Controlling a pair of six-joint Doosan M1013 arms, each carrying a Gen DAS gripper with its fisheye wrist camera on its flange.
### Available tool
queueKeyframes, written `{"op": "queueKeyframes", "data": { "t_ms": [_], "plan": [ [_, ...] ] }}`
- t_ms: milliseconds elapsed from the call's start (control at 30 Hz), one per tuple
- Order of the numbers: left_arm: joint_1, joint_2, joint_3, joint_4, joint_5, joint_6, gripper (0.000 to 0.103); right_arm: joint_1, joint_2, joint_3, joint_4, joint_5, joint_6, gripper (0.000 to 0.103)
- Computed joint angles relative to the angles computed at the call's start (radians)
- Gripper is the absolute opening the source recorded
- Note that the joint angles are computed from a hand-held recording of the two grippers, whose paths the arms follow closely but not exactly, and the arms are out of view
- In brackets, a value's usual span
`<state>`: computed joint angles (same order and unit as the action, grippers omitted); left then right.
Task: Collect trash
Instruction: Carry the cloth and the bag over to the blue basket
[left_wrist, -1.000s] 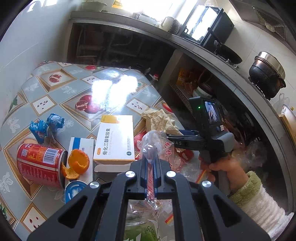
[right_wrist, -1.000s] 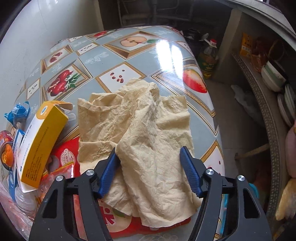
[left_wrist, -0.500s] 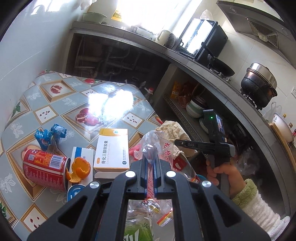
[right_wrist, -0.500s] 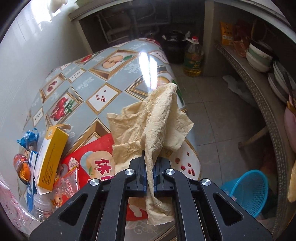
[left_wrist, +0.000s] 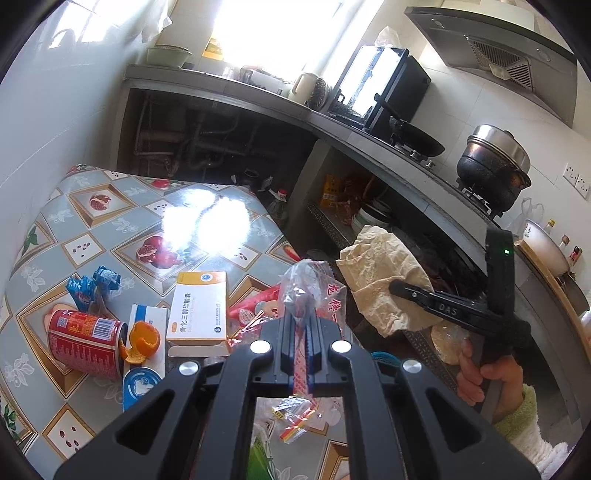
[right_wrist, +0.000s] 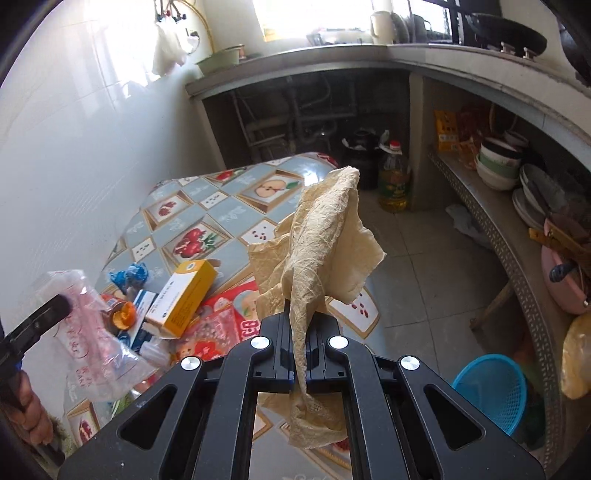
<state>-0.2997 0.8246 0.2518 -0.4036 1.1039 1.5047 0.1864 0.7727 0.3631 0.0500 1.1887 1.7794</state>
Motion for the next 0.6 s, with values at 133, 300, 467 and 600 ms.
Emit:
{"op": "queueKeyframes", "data": {
  "t_ms": [133, 300, 467, 600],
  "plan": [
    [-0.007, -0.030, 0.039, -0.030, -0.020, 0.041, 0.004, -0.006, -0.140, 0.237, 0.048, -0.141, -0.007, 0.002],
    [-0.011, -0.052, 0.058, -0.083, -0.022, 0.066, 0.004, -0.017, -0.236, 0.389, 0.097, -0.229, 0.010, 0.002],
    [-0.013, -0.056, 0.048, -0.150, 0.004, 0.074, 0.004, -0.018, -0.317, 0.515, 0.102, -0.309, 0.033, 0.002],
    [-0.022, -0.036, 0.002, -0.179, 0.046, 0.064, 0.004, -0.023, -0.373, 0.604, 0.088, -0.359, 0.073, 0.002]
  ]
}}
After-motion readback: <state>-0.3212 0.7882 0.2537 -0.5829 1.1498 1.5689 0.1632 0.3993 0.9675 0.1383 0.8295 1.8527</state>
